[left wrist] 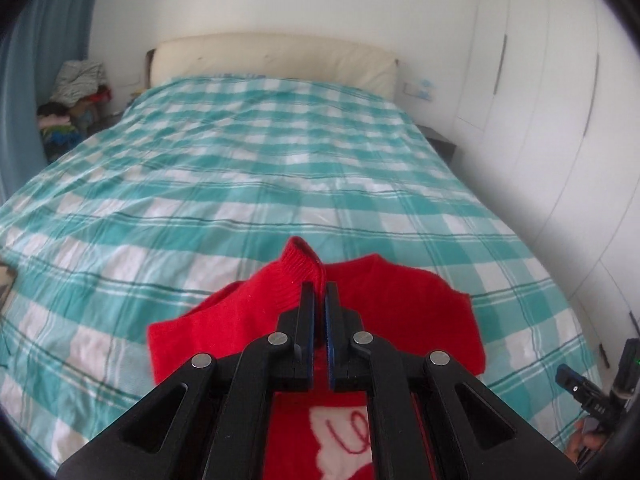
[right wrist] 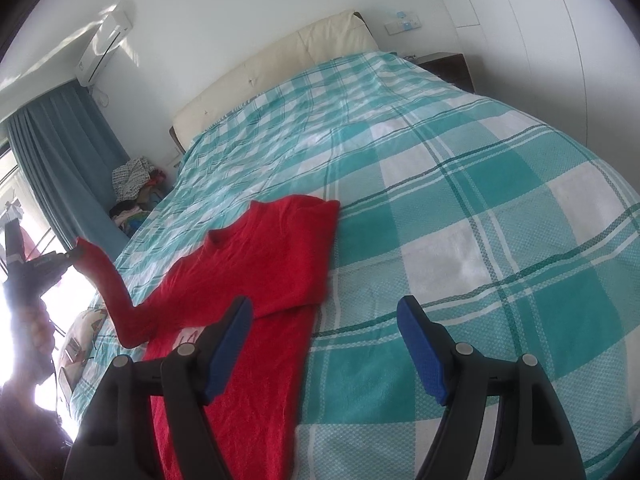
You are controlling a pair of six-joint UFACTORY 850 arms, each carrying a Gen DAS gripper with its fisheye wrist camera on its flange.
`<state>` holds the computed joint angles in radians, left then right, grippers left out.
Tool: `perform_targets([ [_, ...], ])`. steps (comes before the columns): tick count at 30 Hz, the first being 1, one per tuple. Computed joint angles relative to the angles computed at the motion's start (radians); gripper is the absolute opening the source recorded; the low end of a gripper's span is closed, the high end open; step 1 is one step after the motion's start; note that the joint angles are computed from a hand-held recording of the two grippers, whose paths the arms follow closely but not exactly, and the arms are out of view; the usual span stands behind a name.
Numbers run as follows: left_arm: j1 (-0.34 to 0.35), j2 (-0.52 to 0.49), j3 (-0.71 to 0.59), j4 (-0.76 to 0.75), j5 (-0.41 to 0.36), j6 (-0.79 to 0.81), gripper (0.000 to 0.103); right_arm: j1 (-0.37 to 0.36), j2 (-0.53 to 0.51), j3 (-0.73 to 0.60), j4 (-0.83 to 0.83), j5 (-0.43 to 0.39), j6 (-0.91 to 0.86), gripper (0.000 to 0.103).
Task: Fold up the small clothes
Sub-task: 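Fold the held sleeve across the sweater body with the left gripper, then release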
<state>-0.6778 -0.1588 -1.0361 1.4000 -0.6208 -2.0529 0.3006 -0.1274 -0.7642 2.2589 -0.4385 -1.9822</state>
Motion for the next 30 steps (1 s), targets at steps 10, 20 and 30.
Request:
perform_targets([
  [10, -0.031, -0.221, -0.113, -0.252, 0.15, 0.105, 0.076, -0.031, 0.016, 0.005, -0.003, -0.034, 0.028, 0.074],
  [20, -0.108, 0.059, 0.267, -0.281, -0.229, 0.0, 0.095, -0.044, 0.026, 0.01, -0.022, -0.048, 0.069, 0.076],
  [30, -0.178, 0.082, 0.357, -0.305, -0.325, -0.087, 0.097, 0.034, 0.015, 0.012, 0.22, 0.096, -0.239, 0.076],
])
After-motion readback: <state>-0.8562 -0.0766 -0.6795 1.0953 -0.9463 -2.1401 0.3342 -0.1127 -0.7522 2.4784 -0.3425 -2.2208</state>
